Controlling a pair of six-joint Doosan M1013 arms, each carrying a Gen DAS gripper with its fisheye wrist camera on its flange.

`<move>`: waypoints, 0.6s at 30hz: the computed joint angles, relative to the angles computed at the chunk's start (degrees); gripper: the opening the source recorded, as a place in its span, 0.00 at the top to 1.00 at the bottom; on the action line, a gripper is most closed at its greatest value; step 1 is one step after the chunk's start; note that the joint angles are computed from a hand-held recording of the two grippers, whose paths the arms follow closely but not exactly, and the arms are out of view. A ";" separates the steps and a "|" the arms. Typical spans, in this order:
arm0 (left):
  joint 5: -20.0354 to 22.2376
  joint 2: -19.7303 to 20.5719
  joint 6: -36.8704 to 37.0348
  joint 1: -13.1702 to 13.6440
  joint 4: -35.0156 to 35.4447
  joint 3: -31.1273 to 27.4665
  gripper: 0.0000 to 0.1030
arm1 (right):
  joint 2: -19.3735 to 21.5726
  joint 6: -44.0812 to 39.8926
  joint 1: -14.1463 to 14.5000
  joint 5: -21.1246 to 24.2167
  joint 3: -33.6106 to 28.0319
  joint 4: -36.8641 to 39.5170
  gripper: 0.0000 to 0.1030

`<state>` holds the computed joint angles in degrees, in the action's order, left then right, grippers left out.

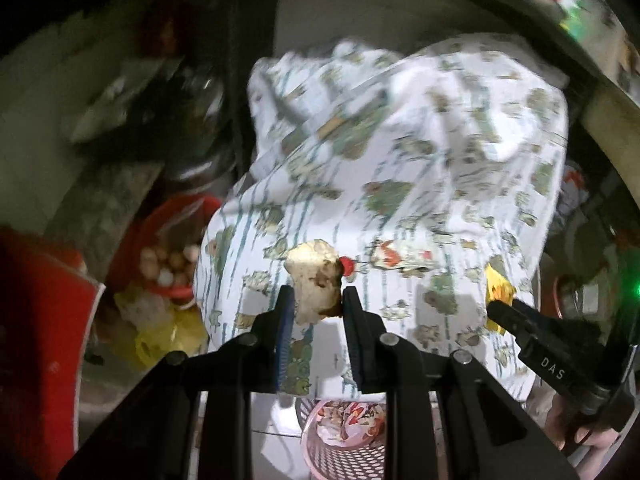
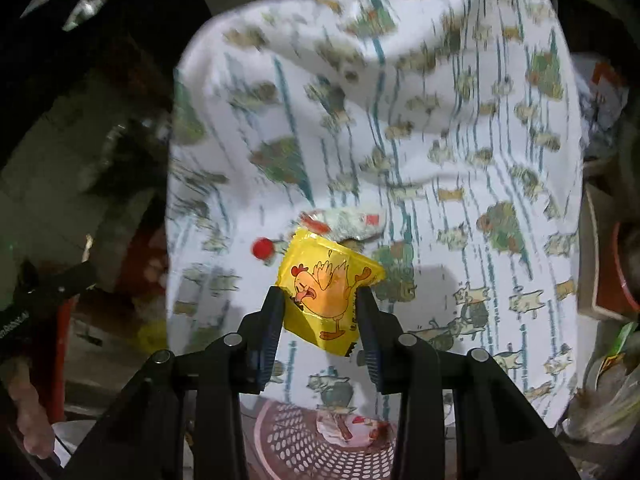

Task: Collect trash
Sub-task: 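Carry the beige lump and yellow packet over the pink wastebasket and open both grippers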

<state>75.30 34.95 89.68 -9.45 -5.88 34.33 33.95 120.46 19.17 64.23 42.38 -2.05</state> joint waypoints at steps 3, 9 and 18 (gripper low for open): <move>-1.31 -2.43 1.06 0.12 -2.46 2.55 0.78 | -3.41 1.03 0.35 -3.80 3.84 -0.26 0.62; -3.57 -6.52 -1.05 0.02 -3.55 9.61 0.78 | -10.29 8.38 1.64 -10.70 13.22 -4.17 0.62; -3.18 -9.28 -1.07 -0.47 -7.22 20.00 0.78 | -15.04 14.19 1.81 -14.95 24.51 2.25 0.62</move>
<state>72.13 25.66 88.61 -9.92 -13.10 54.33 18.92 134.65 20.98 49.28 66.89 0.20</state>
